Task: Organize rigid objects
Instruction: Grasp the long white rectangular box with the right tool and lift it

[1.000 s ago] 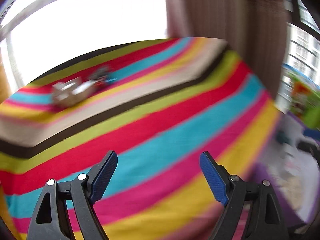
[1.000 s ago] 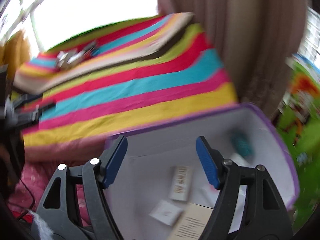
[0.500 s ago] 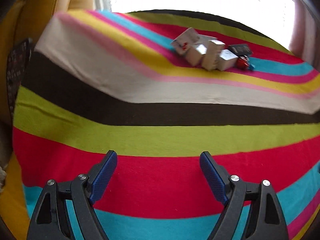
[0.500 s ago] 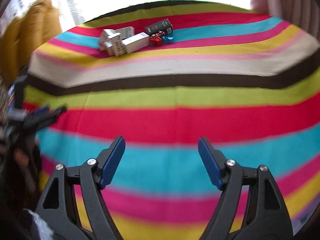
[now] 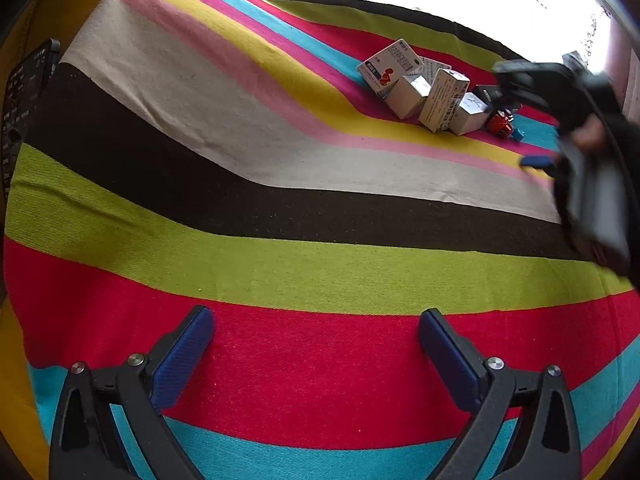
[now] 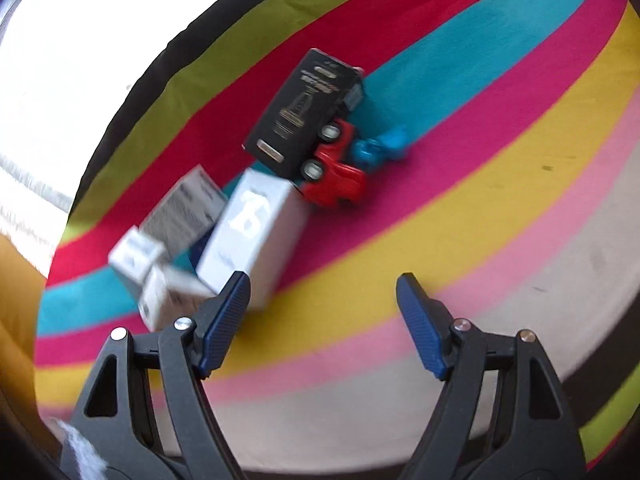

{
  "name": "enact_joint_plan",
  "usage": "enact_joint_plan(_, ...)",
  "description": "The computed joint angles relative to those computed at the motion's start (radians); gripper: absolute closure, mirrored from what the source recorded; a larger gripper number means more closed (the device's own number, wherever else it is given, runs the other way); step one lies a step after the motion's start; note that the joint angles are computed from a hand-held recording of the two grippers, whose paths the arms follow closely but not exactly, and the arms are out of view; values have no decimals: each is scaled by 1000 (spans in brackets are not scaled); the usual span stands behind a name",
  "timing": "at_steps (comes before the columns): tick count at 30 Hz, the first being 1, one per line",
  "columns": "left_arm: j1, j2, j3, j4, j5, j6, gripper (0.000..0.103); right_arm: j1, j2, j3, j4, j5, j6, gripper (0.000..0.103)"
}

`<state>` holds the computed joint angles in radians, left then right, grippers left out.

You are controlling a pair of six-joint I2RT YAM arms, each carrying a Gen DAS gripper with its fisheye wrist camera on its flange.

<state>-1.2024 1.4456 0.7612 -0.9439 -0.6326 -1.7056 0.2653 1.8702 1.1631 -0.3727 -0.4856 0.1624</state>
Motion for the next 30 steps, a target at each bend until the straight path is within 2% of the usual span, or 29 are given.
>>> enact_joint_plan(2, 9, -3, 4, 1, 0, 11, 0, 59, 41, 51, 13, 30, 92, 25)
enact_joint_plan(3, 9, -4, 6, -2, 0, 11, 0, 98, 54, 73, 19, 91, 123, 23)
enact_joint_plan(5, 10, -11, 5, -3, -2, 12, 0, 162, 70, 103, 22, 213, 117, 18)
enact_joint_plan(8, 1, -28, 2, -12, -6, 1, 0, 216, 93, 121, 35, 297, 43, 16)
enact_joint_plan(9, 1, -33, 1, -14, -7, 1, 0, 227, 95, 126, 27, 307, -12, 15)
enact_joint_plan(10, 1, -36, 2, -17, -6, 1, 0, 219, 102, 144, -10, 255, -76, 22)
enact_joint_plan(12, 3, -44, 4, -23, -6, 3, 0, 192, 102, 175, -91, 162, -185, 57)
enact_joint_plan(13, 4, -46, 7, -28, -5, 5, 0, 187, 87, 175, -132, 176, -258, 61)
enact_joint_plan(16, 12, -60, 8, -34, -7, 15, 0, 115, -32, 31, -127, 164, -515, 61)
enact_joint_plan(20, 26, -72, 19, -52, -3, 33, 0, -108, -160, -102, -274, -1, -897, 61)
enact_joint_plan(24, 41, -71, 41, -79, 5, 53, 0, -286, -266, -212, -322, -28, -1211, 61)
enact_joint_plan(26, 45, -72, 52, -91, 6, 57, 0, -342, -281, -247, -324, -22, -1302, 61)
enact_joint_plan(28, 46, -72, 51, -88, 6, 60, 0, -364, -284, -282, -292, -6, -1337, 60)
enact_joint_plan(30, 35, -70, 52, -96, 6, 46, 0, -394, -244, -237, -308, -38, -1359, 60)
